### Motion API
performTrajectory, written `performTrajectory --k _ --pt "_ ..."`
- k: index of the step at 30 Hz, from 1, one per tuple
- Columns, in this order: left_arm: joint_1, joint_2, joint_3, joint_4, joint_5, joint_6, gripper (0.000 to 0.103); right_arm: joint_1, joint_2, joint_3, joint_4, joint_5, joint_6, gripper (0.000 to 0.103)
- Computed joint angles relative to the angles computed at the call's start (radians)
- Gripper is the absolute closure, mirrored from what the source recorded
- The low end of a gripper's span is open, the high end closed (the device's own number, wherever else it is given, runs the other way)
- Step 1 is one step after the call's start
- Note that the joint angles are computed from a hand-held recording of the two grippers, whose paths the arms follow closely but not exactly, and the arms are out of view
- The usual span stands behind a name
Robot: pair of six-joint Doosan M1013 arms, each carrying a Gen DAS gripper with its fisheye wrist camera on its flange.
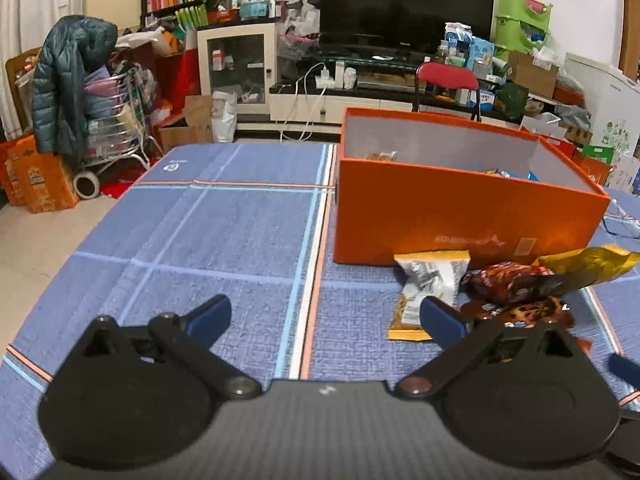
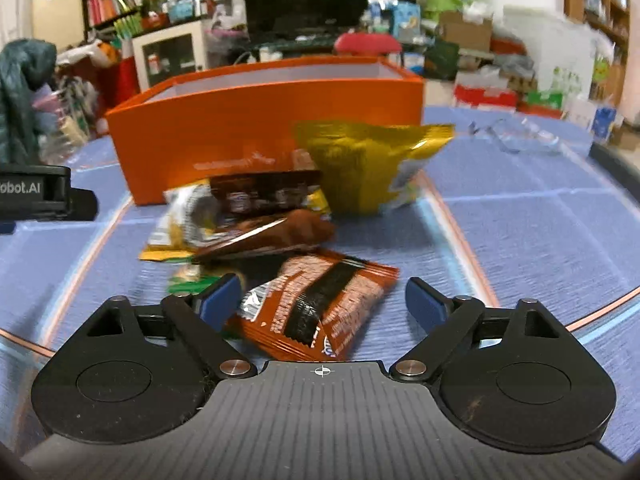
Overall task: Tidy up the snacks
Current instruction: 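Grasp the green-labelled cake with the left tool while the right tool grasps the brown chocolate bar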
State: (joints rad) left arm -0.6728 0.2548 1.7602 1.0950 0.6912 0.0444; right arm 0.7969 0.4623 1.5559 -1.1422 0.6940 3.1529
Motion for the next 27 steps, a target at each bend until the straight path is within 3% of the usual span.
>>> performTrajectory --k 4,8,11,13,17,20,24,27 --pt "-0.003 0.018 -0.017 0.013 -0.008 -0.01 0.004 -0.017 -0.022 0.026 0.017 -0.015 -0.025 0.028" --pt "-0.012 0.018 -0.012 0.093 -0.099 -0.03 0.002 -0.036 -0.037 0.052 0.03 -0.053 -0.026 0.032" --pt "-0.01 0.02 -0.015 0.125 -0.187 0.08 0.002 -0.046 -0.046 0.068 0.049 -0.093 -0.049 0.029" --pt "-0.014 0.024 -0.015 0.133 -0.21 0.131 0.002 -0.047 -0.047 0.072 0.02 -0.102 -0.031 0.019" --pt "-0.013 0.031 -0.013 0.082 -0.228 0.215 0.002 -0.047 -0.04 0.073 -0.026 -0.118 -0.044 0.019" --pt "0.006 0.02 0.0 -0.042 -0.298 0.303 0.002 -0.057 -0.041 0.072 0.02 -0.161 -0.098 0.02" --pt "-0.008 0.011 0.006 -0.099 -0.258 0.19 0.002 -0.063 -0.045 0.078 0.042 -0.18 -0.14 0.033" --pt "-0.026 0.019 -0.008 -0.135 -0.198 0.167 0.002 -0.076 -0.047 0.076 0.066 -0.211 -0.166 0.035"
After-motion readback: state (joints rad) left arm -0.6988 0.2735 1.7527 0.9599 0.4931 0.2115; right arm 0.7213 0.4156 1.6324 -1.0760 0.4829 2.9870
